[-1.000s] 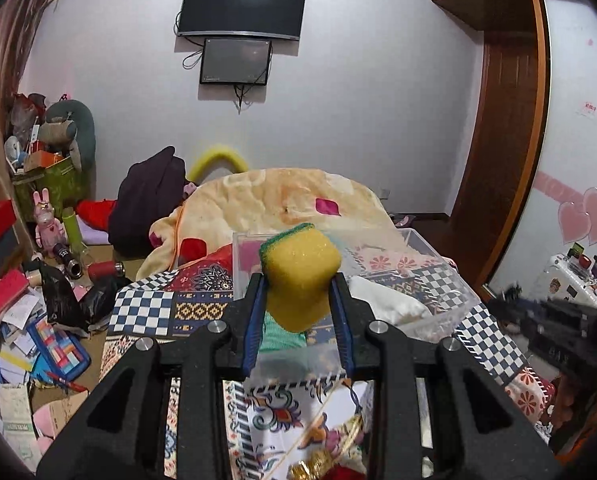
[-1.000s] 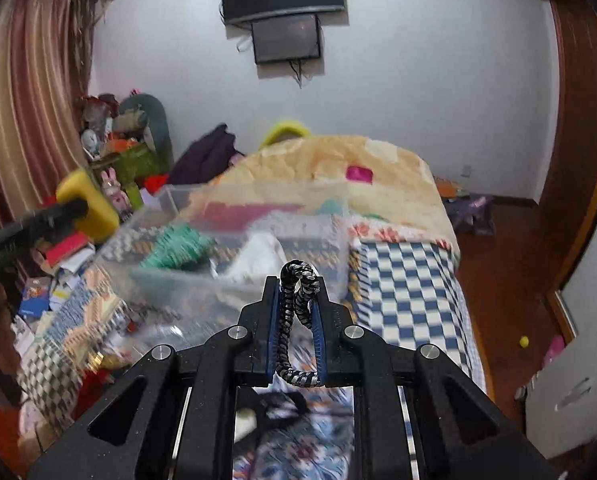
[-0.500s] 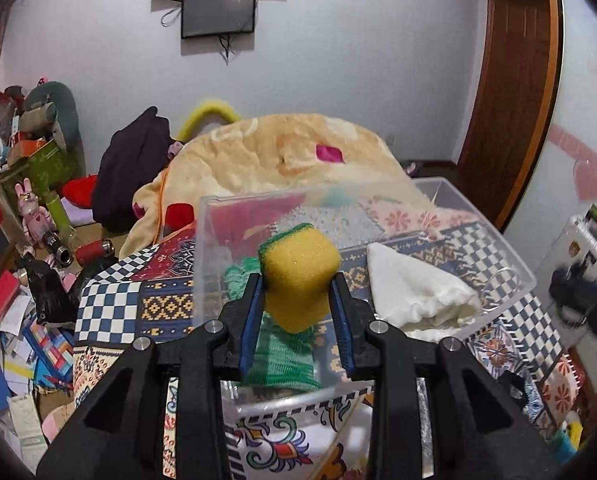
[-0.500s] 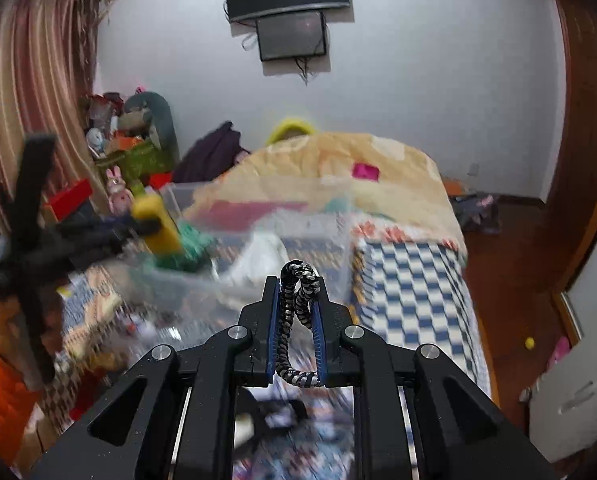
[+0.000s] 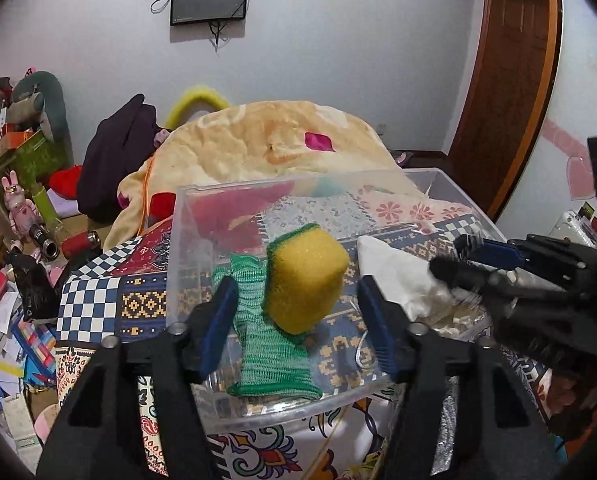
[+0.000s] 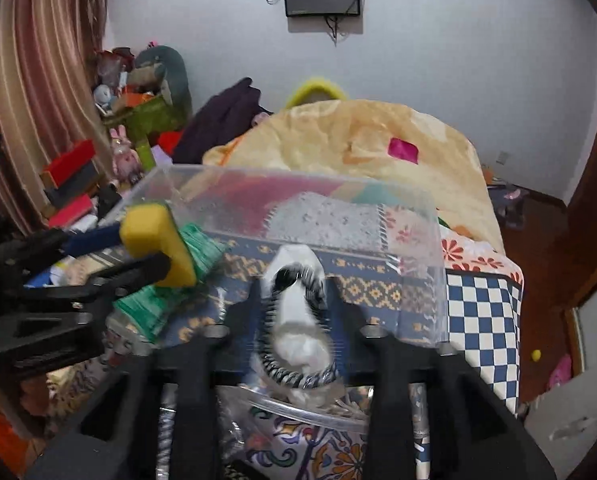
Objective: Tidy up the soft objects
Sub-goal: 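Lower the sponge and bracelet into the clear box and open both tools, then grasp the red velvet pouch with the left tool while the right tool grasps the bagged steel-wool scrubber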
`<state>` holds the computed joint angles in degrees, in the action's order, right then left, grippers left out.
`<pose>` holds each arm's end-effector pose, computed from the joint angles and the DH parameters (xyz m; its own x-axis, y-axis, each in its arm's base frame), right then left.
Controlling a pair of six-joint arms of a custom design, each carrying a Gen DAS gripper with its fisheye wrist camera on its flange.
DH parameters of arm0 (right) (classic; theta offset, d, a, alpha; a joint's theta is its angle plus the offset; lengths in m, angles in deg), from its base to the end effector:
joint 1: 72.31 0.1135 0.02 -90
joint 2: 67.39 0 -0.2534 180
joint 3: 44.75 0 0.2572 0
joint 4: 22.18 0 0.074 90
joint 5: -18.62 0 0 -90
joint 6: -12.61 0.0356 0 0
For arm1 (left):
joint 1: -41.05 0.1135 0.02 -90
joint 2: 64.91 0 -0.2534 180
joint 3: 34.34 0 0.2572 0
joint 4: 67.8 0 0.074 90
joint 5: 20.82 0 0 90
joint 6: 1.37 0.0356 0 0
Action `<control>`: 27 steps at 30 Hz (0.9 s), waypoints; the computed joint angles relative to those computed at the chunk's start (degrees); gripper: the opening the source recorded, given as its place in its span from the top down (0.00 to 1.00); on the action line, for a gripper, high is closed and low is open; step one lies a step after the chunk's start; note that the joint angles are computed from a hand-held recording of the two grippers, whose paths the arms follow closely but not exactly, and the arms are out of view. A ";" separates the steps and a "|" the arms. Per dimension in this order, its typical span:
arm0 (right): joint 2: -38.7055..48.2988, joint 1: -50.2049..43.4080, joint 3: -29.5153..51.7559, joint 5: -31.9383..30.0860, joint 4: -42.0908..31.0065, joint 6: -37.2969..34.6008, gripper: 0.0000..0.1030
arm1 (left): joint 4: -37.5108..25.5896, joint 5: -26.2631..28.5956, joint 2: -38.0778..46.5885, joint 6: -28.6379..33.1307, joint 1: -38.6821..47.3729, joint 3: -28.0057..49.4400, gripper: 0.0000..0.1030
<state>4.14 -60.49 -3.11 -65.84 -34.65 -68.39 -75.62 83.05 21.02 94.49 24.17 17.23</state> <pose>0.2391 0.0465 0.1519 -0.6724 0.0184 -0.7400 -0.0292 0.9983 0.0513 0.2796 -0.0938 0.1482 -0.5930 0.2835 -0.7536 0.5151 0.8529 -0.0845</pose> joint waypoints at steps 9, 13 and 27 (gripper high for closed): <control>-14.54 4.25 -5.52 9.34 -3.54 -2.56 0.20 | -1.01 0.40 -10.48 -0.13 0.90 -4.70 0.23; -23.46 4.71 -6.90 8.91 -8.28 -3.32 0.20 | -3.08 2.30 -19.41 0.43 2.88 -8.02 0.09; -41.18 14.73 -14.27 12.02 -20.99 6.43 0.13 | -13.98 6.29 -34.67 9.80 11.45 -20.00 0.02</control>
